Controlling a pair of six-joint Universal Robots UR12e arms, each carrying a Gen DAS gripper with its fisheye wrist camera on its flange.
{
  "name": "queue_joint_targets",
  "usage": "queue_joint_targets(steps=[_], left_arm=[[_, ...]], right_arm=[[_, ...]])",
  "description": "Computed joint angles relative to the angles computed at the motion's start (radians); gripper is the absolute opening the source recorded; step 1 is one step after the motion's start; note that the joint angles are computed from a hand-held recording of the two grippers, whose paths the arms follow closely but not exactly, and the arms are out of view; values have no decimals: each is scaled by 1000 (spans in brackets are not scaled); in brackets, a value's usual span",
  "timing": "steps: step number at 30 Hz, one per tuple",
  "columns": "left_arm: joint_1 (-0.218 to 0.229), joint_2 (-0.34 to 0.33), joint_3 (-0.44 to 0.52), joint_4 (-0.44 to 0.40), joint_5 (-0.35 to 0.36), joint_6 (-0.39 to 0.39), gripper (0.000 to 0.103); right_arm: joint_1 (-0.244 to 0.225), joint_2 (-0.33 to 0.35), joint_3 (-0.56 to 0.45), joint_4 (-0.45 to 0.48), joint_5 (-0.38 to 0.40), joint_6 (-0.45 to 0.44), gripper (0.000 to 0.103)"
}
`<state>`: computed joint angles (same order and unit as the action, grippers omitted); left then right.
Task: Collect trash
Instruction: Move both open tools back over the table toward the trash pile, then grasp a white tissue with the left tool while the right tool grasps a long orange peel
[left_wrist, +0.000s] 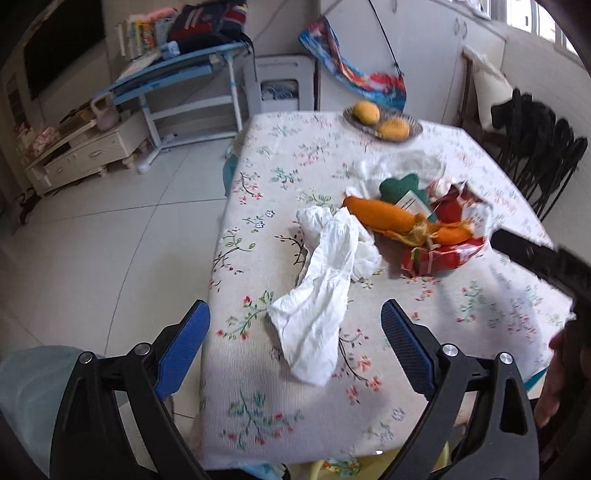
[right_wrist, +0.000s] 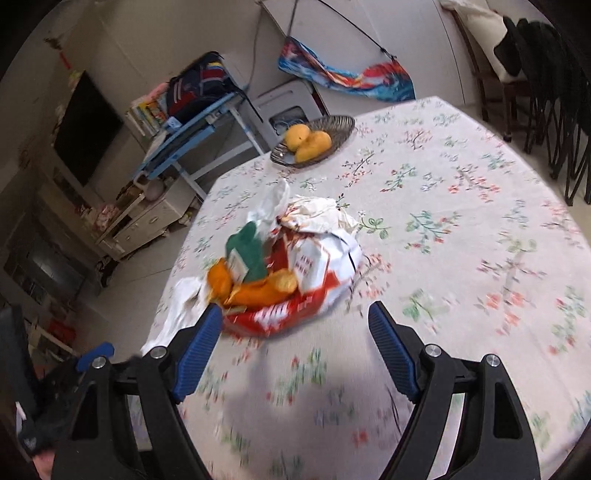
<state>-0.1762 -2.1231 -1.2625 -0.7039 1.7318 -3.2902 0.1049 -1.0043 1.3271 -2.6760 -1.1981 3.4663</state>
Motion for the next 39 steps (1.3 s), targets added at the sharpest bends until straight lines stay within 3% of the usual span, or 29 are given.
queue_joint_targets(steps=[3, 5, 8, 10, 13, 15, 18, 22, 24, 26, 29, 32, 36, 39], left_arm=[[2, -26, 38, -34, -14, 26, 90], [3, -46, 67, -55, -30, 50, 86], [6, -68, 102, -104, -64, 69, 65], [10, -81, 124, -137, -105, 70, 40], [14, -85, 132, -145, -164, 85, 20], [27, -78, 122, -125, -250, 88, 14], [48, -63, 95, -52, -386, 66, 13], [65, -48, 71, 12, -433, 12, 13], [71, -46, 72, 13, -429, -7, 13], [79, -47, 74, 19, -428, -36, 13], [92, -34, 53, 68, -437, -82, 13], [101, -17, 26, 126, -431, -103, 13], [112, -2, 4, 163, -430, -137, 13], [121, 7, -10, 206, -437, -171, 13]], right_arm=[[3, 26, -36, 23, -5, 5, 78], [4, 38, -54, 36, -27, 0, 66], [-4, 41, -62, 58, -43, -1, 55], [-10, 38, -60, 64, -62, 0, 51], [-21, 30, -57, 71, -113, 4, 51], [-26, 24, -52, 66, -153, 7, 51], [-26, 9, -36, 32, -254, -3, 51], [-12, -24, 15, -79, -301, -62, 58], [0, -34, 32, -121, -274, -126, 63], [9, -41, 43, -133, -195, -196, 63], [35, -42, 45, -73, -76, -331, 63], [58, -35, 39, -19, -29, -403, 61], [65, -26, 25, 24, -3, -425, 59], [57, -10, -2, 66, 28, -394, 59]])
